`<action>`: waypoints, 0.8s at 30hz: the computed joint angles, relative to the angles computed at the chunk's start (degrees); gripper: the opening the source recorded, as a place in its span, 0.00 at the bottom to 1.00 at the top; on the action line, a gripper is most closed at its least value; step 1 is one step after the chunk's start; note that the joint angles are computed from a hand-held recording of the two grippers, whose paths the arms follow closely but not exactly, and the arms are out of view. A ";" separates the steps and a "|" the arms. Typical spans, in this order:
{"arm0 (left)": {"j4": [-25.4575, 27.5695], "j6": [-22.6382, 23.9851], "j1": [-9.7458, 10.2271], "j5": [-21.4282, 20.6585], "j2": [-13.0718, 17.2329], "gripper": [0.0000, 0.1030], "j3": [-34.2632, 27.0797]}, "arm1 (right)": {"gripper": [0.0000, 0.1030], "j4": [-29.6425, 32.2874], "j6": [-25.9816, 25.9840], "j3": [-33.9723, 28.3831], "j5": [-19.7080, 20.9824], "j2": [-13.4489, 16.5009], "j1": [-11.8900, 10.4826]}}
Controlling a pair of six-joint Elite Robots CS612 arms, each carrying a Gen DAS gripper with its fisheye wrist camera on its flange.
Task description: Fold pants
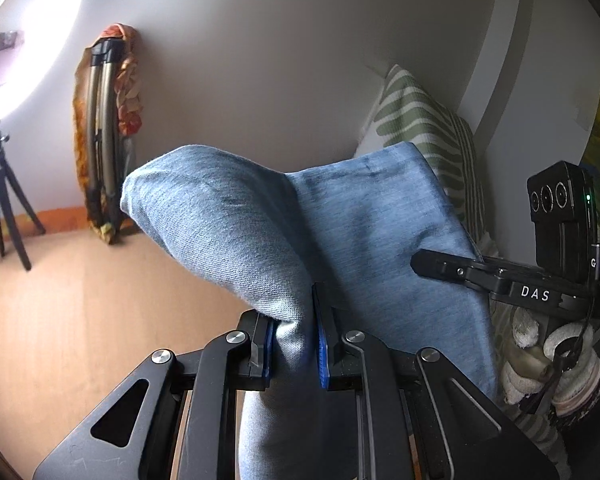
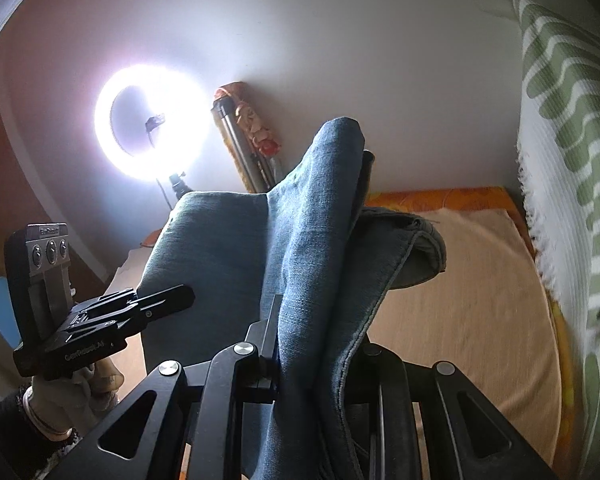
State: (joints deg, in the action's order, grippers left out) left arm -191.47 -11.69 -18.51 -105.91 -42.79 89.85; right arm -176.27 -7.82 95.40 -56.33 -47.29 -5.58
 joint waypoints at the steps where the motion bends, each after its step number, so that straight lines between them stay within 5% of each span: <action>1: 0.79 0.19 0.31 -0.16 0.58 0.14 -1.18 | 0.18 0.74 0.00 -1.20 -0.23 0.58 0.14; 13: 8.44 0.38 2.68 0.46 7.00 0.14 -13.32 | 0.18 8.13 1.18 -17.17 -1.59 9.74 2.27; 24: 15.18 1.36 2.74 2.17 13.95 0.14 -24.57 | 0.18 13.81 1.35 -29.80 -5.74 17.79 2.82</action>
State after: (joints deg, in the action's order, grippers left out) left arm -176.29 -10.33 -15.77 -103.74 -28.83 65.28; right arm -162.46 -6.47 65.60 -62.07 -29.50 -2.76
